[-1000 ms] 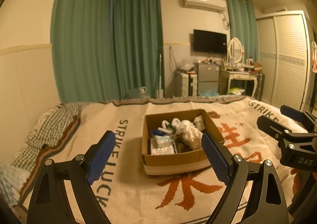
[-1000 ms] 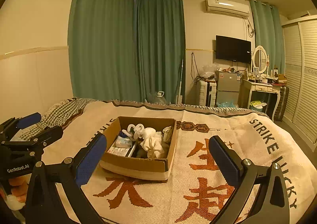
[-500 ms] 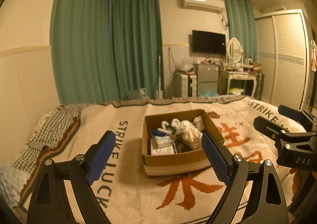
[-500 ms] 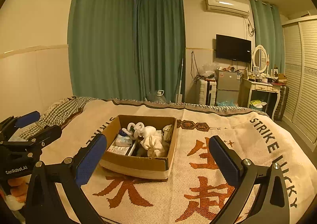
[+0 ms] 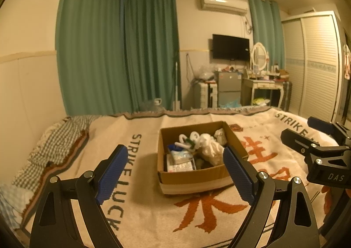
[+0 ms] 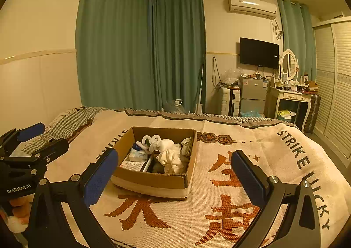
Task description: Organize soft objects
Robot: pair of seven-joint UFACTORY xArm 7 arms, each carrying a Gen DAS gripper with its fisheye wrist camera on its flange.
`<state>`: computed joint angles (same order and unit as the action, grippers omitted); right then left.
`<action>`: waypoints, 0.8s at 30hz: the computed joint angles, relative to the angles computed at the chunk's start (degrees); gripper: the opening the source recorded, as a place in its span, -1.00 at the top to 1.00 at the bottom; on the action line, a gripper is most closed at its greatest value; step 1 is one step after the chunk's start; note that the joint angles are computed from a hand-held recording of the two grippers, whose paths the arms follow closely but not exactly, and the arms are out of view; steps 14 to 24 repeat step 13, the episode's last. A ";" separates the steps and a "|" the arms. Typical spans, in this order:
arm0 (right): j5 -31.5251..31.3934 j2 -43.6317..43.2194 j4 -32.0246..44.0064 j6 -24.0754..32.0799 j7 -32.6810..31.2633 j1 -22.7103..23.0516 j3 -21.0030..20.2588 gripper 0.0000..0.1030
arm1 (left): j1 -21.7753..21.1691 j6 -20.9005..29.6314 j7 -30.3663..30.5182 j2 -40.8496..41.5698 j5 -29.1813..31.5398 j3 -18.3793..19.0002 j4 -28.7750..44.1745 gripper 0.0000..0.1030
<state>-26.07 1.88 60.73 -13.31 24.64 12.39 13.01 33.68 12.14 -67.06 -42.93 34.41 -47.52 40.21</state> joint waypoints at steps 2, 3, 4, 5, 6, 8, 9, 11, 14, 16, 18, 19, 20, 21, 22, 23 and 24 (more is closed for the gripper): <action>-1.36 0.03 0.25 0.28 1.22 -0.78 0.60 -1.00 | 0.18 -0.01 0.05 0.12 0.01 -0.19 0.08 -0.74; -1.14 0.00 0.23 0.38 1.02 -0.67 0.53 -1.00 | 0.14 0.07 0.16 0.15 0.00 -0.12 0.03 -0.74; -0.76 0.03 0.27 0.51 0.71 -0.47 0.45 -1.00 | 0.18 0.25 0.11 0.03 0.00 -0.25 0.00 -0.74; -2.08 0.13 0.48 0.63 1.92 -1.47 1.26 -1.00 | 0.24 0.59 0.02 -0.17 0.02 -0.49 0.05 -0.74; -2.55 0.20 0.62 0.74 2.31 -1.90 1.65 -1.00 | 0.33 0.86 -0.03 -0.26 0.08 -0.71 0.14 -0.74; -0.80 0.11 0.49 1.02 0.67 -1.04 1.11 -1.00 | 0.41 1.11 -0.18 -0.51 0.22 -0.92 0.06 -0.74; 1.03 0.12 0.28 1.01 -1.04 0.08 0.34 -1.00 | 0.47 1.19 -0.30 -0.56 0.26 -1.01 0.05 -0.74; 5.04 0.03 -0.10 1.14 -4.68 2.30 -1.17 -1.00 | 0.10 1.11 -0.24 -0.44 0.22 -0.61 -0.08 -0.74; 6.97 0.02 -0.20 1.14 -6.38 2.70 -1.28 -1.00 | -0.01 1.51 -0.17 0.13 0.15 -0.59 0.30 -0.74; 6.97 0.02 -0.20 1.14 -6.38 2.70 -1.28 -1.00 | -0.01 1.51 -0.17 0.13 0.15 -0.59 0.30 -0.74; 6.97 0.02 -0.20 1.14 -6.38 2.70 -1.28 -1.00 | -0.01 1.51 -0.17 0.13 0.15 -0.59 0.30 -0.74; 6.97 0.02 -0.20 1.14 -6.38 2.70 -1.28 -1.00 | -0.01 1.51 -0.17 0.13 0.15 -0.59 0.30 -0.74; 6.97 0.02 -0.20 1.14 -6.38 2.70 -1.28 -1.00 | -0.01 1.51 -0.17 0.13 0.15 -0.59 0.30 -0.74; 6.97 0.02 -0.20 1.14 -6.38 2.70 -1.28 -1.00 | -0.01 1.51 -0.17 0.13 0.15 -0.59 0.30 -0.74; 6.97 0.02 -0.20 1.14 -6.38 2.70 -1.28 -1.00 | -0.01 1.51 -0.17 0.13 0.15 -0.59 0.30 -0.74; 6.97 0.02 -0.20 1.14 -6.38 2.70 -1.28 -1.00 | -0.01 1.51 -0.17 0.13 0.15 -0.59 0.30 -0.74; 6.97 0.02 -0.20 1.14 -6.38 2.70 -1.28 -1.00 | -0.01 1.51 -0.17 0.13 0.15 -0.59 0.30 -0.74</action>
